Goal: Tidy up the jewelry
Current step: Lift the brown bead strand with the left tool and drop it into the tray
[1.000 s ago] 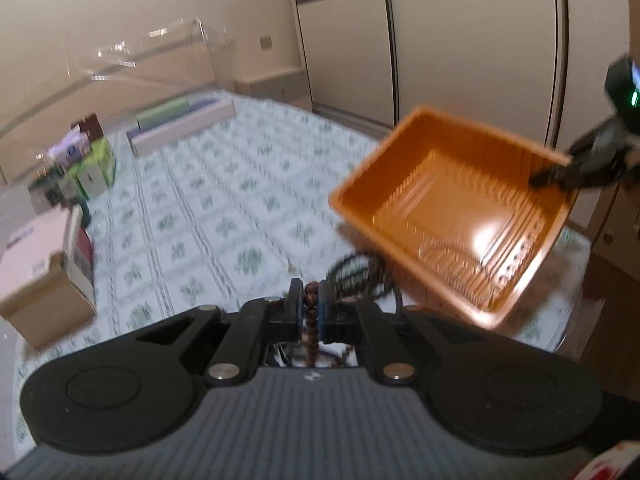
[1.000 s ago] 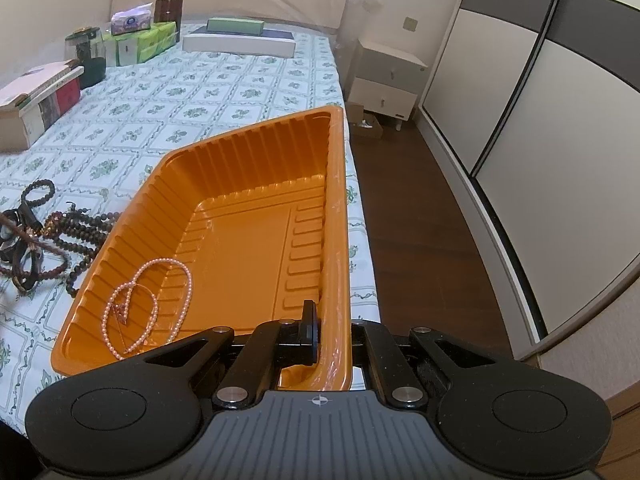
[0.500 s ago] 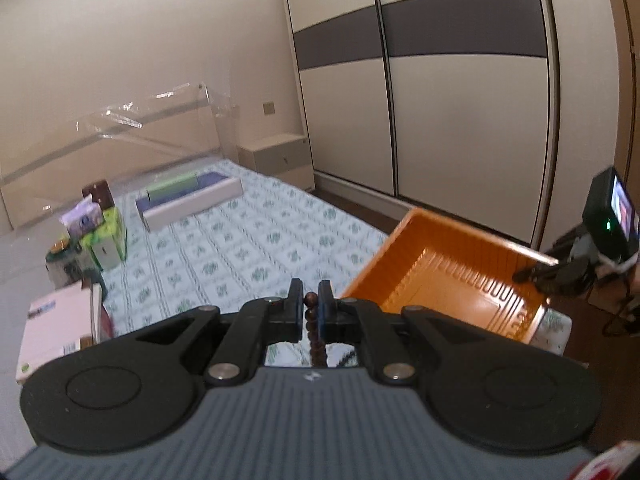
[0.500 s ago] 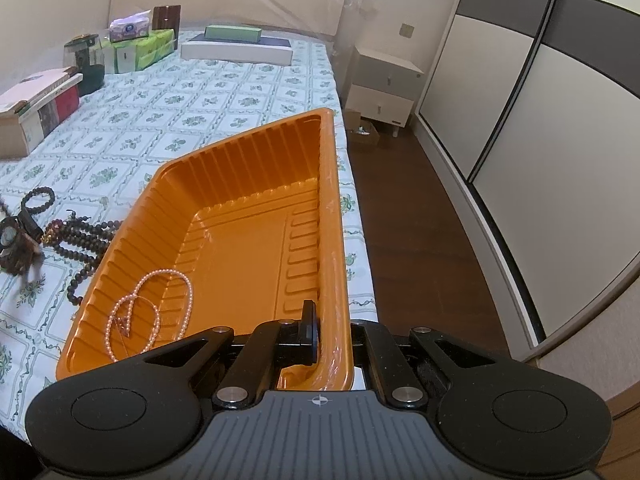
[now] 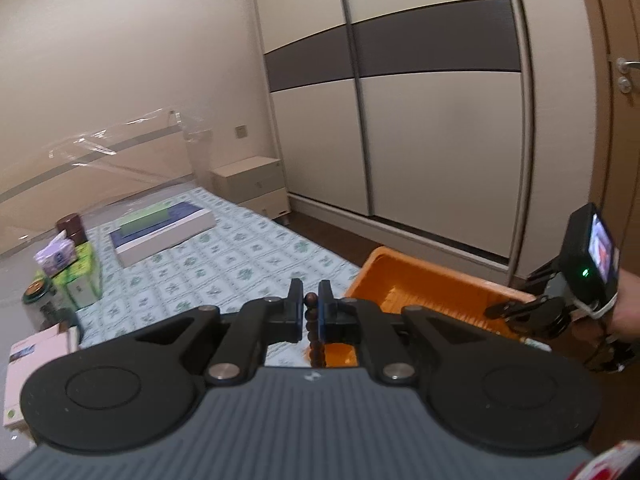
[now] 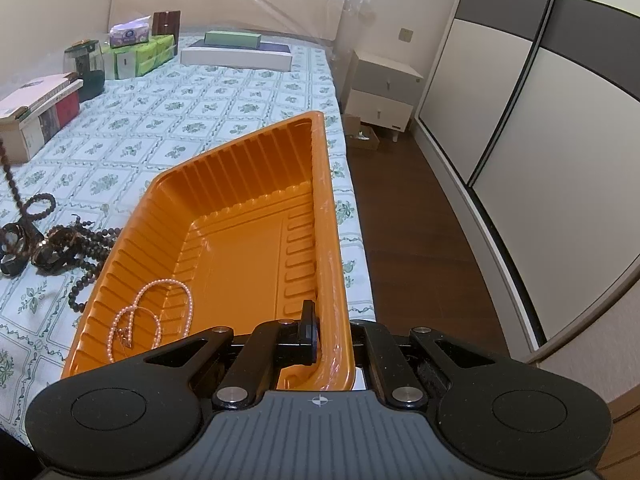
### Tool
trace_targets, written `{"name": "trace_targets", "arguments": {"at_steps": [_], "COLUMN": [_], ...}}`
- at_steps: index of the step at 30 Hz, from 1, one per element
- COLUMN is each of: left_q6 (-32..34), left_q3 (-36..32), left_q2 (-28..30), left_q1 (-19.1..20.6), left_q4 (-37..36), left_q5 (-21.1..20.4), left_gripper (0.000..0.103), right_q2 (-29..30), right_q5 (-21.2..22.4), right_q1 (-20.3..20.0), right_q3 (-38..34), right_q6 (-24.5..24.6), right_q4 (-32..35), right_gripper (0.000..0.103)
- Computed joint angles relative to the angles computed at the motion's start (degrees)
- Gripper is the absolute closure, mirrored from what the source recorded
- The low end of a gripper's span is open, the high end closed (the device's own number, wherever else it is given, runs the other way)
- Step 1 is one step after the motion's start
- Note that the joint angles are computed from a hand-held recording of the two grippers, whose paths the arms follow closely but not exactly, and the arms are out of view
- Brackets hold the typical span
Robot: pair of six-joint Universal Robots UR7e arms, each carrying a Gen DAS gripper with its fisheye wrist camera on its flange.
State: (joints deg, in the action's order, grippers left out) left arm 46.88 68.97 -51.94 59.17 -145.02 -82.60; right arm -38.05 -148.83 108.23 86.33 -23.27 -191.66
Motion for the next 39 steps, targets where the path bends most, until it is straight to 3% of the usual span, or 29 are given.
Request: {"name": "trace_targets", "arguments": {"at_steps": [14,24,39], "left_q6": [-2.7,-3.2,-6.4], "left_q3": [-7.05,-9.76,-19.98], "left_q2": [6.63,11.58,20.71], "left_q1": [-2.15,-1.64,0.6], "left_q4": [6.46,12.51,21.37], "left_q5": [-4.39,-1.18,3.2], "left_gripper": [0.097,0.097,0.097], "right_q2": [-0.9,-1.13,-1.13], "right_q5": [0.7,0.89,1.05], "right_q1": [-0.31,-0.42,-0.81], "right_q3": [0.65,0.63,0.54], "right_q6": [1.42,2.16,3.27], "right_q4": [2.11,3.97,4.97], "right_gripper": [0.099,0.099,0.099]}}
